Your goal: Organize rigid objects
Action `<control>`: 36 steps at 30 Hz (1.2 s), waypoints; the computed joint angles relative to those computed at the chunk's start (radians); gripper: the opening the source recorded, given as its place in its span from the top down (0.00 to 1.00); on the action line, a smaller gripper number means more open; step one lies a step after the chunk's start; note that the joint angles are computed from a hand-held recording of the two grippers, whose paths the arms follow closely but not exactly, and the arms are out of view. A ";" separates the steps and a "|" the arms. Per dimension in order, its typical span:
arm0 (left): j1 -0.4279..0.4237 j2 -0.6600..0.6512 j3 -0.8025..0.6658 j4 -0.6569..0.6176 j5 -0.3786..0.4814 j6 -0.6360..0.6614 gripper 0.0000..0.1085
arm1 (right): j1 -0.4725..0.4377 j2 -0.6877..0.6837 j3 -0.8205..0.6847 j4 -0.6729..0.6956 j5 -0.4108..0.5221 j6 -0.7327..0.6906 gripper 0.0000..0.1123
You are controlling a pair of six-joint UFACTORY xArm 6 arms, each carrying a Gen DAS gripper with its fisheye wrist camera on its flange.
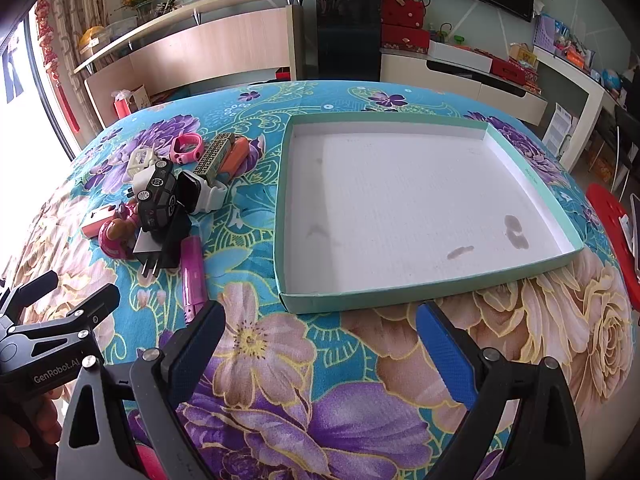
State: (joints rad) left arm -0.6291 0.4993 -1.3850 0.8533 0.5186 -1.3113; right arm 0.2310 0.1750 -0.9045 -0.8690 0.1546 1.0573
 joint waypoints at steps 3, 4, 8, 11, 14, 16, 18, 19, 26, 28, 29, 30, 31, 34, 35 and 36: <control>0.002 0.000 0.001 -0.005 -0.002 0.006 0.05 | 0.000 0.001 -0.001 0.002 0.001 -0.002 0.14; 0.003 -0.001 0.002 -0.007 -0.002 0.009 0.05 | 0.001 0.001 -0.001 0.003 0.001 -0.004 0.14; 0.000 0.008 -0.008 -0.014 0.005 0.012 0.05 | 0.000 0.000 0.000 -0.003 0.000 0.000 0.14; -0.001 0.009 -0.009 -0.015 0.007 0.010 0.05 | 0.001 0.000 0.000 -0.003 0.003 0.002 0.14; 0.000 0.009 -0.010 -0.016 0.008 0.011 0.05 | 0.001 0.000 -0.001 -0.004 0.002 0.002 0.14; 0.001 0.009 -0.010 -0.014 0.008 0.011 0.05 | 0.001 0.001 -0.001 -0.004 0.002 0.002 0.14; -0.001 0.009 -0.010 -0.016 0.008 0.011 0.05 | 0.001 0.001 -0.001 -0.005 0.001 0.002 0.14; 0.000 0.009 -0.010 -0.017 0.008 0.012 0.05 | 0.002 0.001 -0.001 -0.004 0.002 0.002 0.14; 0.001 0.006 -0.005 -0.016 0.006 0.010 0.05 | 0.000 0.000 0.001 -0.001 0.000 -0.003 0.14; 0.001 0.006 -0.006 -0.015 0.005 0.011 0.05 | 0.001 0.001 0.000 -0.004 0.000 -0.001 0.14; 0.001 0.006 -0.005 -0.017 0.003 0.013 0.05 | 0.002 0.002 0.000 -0.007 0.000 0.000 0.14; 0.002 0.007 -0.005 -0.019 0.003 0.016 0.05 | 0.002 0.002 0.000 -0.007 -0.001 0.000 0.14; 0.002 0.007 -0.005 -0.022 0.001 0.018 0.05 | 0.003 0.004 -0.002 -0.005 0.002 -0.002 0.14; 0.003 0.010 -0.007 -0.030 -0.001 0.022 0.05 | 0.005 0.007 -0.004 0.000 0.007 -0.005 0.14; 0.003 0.010 -0.006 -0.031 -0.002 0.021 0.05 | 0.006 0.007 -0.005 0.005 0.009 -0.009 0.14; 0.004 0.010 -0.006 -0.032 -0.003 0.019 0.05 | 0.007 0.008 -0.006 0.007 0.011 -0.010 0.14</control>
